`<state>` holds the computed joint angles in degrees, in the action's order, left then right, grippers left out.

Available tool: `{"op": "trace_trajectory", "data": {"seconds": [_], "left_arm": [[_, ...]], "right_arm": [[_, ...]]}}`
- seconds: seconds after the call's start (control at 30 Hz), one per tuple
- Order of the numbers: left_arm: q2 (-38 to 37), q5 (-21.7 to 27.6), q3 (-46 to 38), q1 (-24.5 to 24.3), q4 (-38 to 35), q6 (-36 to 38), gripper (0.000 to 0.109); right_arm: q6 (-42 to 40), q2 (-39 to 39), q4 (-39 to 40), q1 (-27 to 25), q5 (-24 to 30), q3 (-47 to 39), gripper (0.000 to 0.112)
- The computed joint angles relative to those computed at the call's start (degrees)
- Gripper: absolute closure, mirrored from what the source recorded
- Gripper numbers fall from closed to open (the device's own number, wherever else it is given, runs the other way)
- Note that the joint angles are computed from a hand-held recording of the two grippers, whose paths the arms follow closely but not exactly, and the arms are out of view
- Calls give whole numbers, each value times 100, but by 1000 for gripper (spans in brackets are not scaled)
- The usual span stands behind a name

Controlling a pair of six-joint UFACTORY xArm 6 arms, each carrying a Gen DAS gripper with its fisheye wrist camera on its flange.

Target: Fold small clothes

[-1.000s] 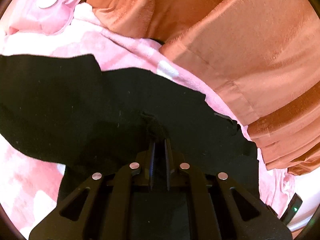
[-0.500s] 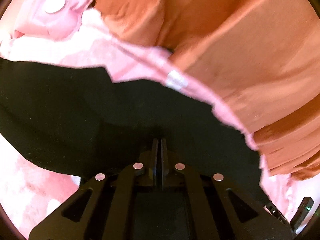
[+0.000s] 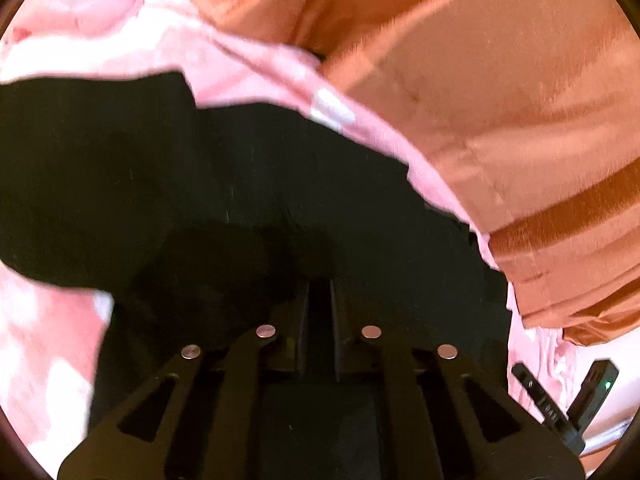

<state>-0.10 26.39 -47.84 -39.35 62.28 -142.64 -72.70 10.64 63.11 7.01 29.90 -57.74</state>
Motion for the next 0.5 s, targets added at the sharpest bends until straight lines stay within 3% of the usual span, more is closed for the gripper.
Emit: {"op": "trace_trajectory", "data": {"seconds": [0.1,0.17,0.2,0.37,0.43,0.5], "left_arm": [[142,-49,-38,37,455,-417,97],[133,-98,-45,69,632,-548,108],[92,-58,-32,30,708,-622,107],[-414,696,75,-296,683,-456,107],[-444,720,125,-278,377,-167,107],[-371,263,314,-112,35,-267,107]], "right_arm": [[210,130,-69,141,166,-231,97],[296,212,-107,363,333,-406,95],[176,89,-39,433,361,-268,95],[-21,206,7,1308,446,-450,95],[294,526,-317,1806,-2,-655,95],[215,851,-192,2112,-612,-749,97]]}}
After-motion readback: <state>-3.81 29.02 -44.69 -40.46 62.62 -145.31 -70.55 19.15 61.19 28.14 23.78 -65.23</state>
